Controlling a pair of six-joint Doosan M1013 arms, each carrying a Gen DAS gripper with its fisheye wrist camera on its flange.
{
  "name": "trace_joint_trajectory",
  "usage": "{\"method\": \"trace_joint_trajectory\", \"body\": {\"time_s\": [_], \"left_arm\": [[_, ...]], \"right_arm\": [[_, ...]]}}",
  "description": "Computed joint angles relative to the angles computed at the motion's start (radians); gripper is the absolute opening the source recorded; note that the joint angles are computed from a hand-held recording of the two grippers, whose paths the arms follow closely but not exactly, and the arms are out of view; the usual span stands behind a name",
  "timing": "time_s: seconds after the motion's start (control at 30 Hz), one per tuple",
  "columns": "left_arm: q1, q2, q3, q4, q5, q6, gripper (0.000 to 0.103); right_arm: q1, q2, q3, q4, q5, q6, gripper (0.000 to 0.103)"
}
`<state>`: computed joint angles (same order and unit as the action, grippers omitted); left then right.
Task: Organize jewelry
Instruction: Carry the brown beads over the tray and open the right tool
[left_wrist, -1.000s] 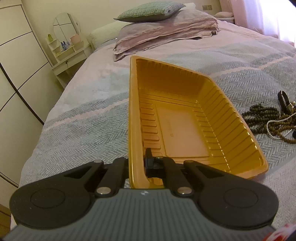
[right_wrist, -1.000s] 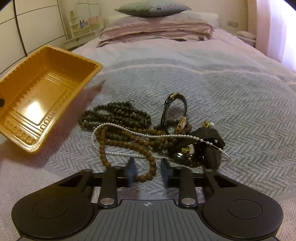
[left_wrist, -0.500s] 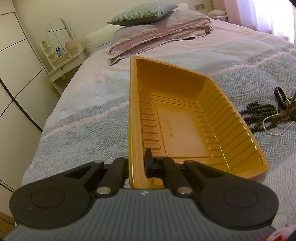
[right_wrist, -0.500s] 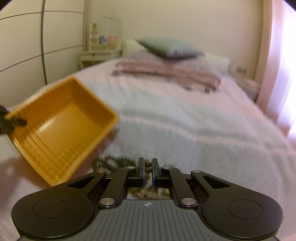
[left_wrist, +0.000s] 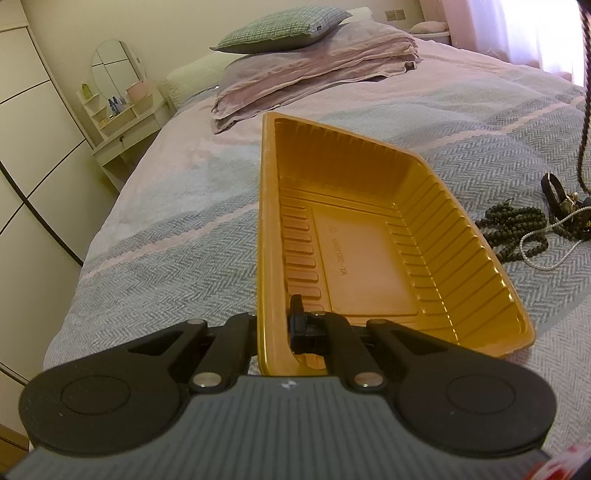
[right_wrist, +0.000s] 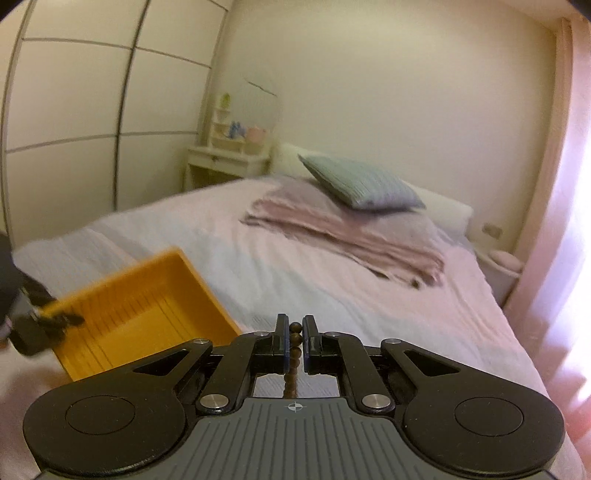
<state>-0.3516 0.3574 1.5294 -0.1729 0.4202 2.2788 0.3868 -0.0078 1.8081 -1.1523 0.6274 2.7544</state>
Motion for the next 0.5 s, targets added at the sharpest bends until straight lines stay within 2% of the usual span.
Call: {"method": "trace_joint_trajectory", "body": {"time_s": [0.13,0.27,0.5], "left_arm": [[0.001,0.000,0.000,-0.001,0.003,0.000,0.002],[0.001,0.003,-0.004,-0.002,0.009,-0.002,0.002],[0.005,0.008,-0.010,-0.023,0.021,0.009,0.002]], "right_arm": [[-0.001,0.017,-0.041,0.013,-0.070,-0.036,0.007],[-0.011,0.054,-0.088,0.091,-0.159,-0.109,0.007],[-0.015,0.151,-0.158,0.371,-0.228,-0.359,0.007]]}}
